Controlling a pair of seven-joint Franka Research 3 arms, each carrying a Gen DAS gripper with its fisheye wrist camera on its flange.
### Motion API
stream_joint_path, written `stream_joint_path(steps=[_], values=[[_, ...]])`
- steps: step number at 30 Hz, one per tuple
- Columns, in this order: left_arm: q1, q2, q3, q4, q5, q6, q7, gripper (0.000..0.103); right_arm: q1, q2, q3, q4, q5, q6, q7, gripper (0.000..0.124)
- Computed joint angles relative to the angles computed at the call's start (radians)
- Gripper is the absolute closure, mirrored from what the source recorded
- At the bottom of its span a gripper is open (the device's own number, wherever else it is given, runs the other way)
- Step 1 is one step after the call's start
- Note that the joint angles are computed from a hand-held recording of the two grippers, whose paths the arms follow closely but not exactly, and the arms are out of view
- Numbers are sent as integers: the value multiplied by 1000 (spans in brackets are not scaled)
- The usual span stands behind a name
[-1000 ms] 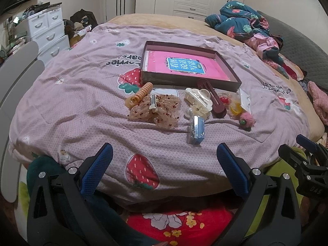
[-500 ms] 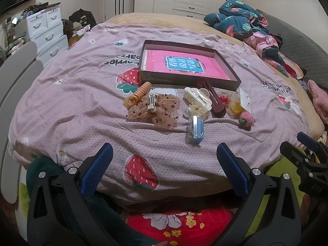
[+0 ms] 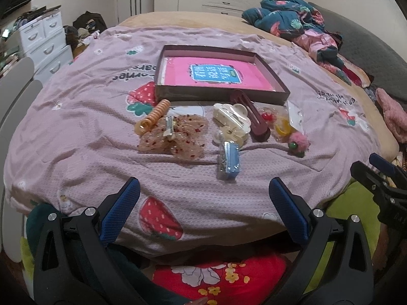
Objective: Organize jewelry
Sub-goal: 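Grasp the blue hair clip with the left tool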
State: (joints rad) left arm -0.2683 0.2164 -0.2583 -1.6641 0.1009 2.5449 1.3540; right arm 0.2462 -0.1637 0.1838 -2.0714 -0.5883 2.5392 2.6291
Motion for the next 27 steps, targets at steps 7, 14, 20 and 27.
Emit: stream_joint_path(steps=[7,14,20,27], values=[[-4,75,-20,87,-29,-59,68,8,-17,3,-15,-3,6,10,-7,25],[-17,158,-25,175,-42,-106,125,8,-29,35,-45,15,53,18,-79,25],[-32,208,-27,229,-26,-123,148,12,-25,112,-81,72,133,44,-176,25],[-30,256,-38,284,-67,-142,204,41,6,248,-128,201,273,46,-317,25]])
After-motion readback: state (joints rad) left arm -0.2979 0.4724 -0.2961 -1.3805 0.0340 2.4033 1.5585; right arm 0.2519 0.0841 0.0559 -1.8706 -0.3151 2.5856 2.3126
